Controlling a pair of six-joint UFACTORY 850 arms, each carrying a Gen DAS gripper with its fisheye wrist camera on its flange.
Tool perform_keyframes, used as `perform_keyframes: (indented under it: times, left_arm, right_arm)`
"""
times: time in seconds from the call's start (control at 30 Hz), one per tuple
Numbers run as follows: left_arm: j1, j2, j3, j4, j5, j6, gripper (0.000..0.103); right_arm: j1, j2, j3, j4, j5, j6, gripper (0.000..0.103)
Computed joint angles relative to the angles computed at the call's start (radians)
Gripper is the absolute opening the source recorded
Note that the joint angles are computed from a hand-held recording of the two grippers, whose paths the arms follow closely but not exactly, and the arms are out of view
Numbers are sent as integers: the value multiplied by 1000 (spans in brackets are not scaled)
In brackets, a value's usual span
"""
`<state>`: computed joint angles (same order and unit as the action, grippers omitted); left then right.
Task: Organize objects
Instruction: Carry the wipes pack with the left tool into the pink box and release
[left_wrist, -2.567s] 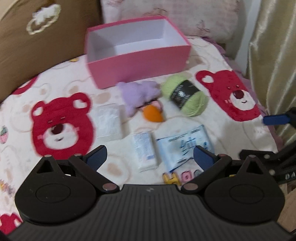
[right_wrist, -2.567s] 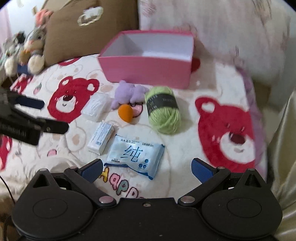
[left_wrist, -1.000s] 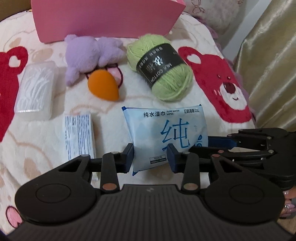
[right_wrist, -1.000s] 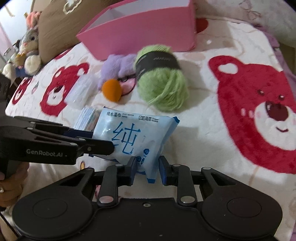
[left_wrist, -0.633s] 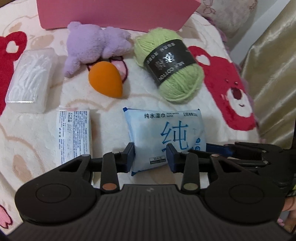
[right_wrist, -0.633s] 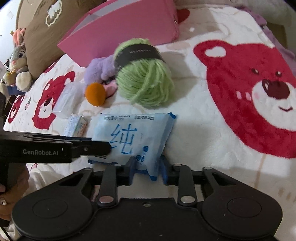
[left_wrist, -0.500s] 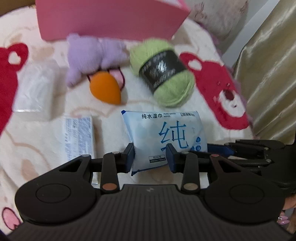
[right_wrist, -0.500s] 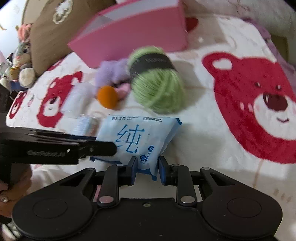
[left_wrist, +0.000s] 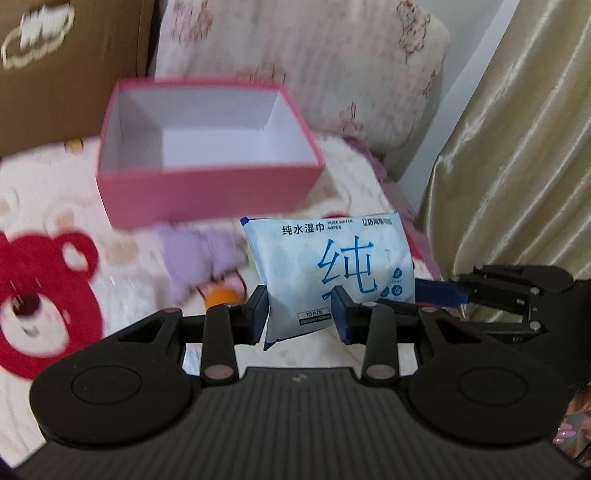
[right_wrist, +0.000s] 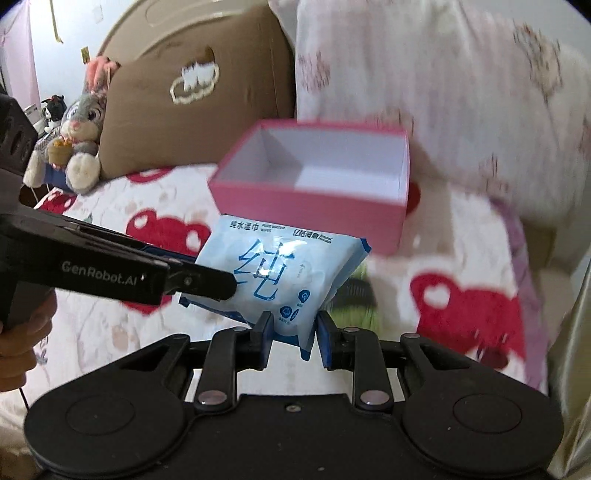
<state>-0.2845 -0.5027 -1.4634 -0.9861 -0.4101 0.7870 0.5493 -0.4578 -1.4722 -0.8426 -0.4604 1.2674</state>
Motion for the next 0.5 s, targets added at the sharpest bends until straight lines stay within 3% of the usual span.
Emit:
perform_keyframes:
  times: [0.27,0.5]
  left_arm:
    - [31,-69,-209,184,-39,-175,35]
    - [50,-290,-555,350,-140,-361,35]
  right_arm:
    - [-39,-85,-215,55,-58,-178,29]
    - [-103,-228,-429,112,-72,-340,28]
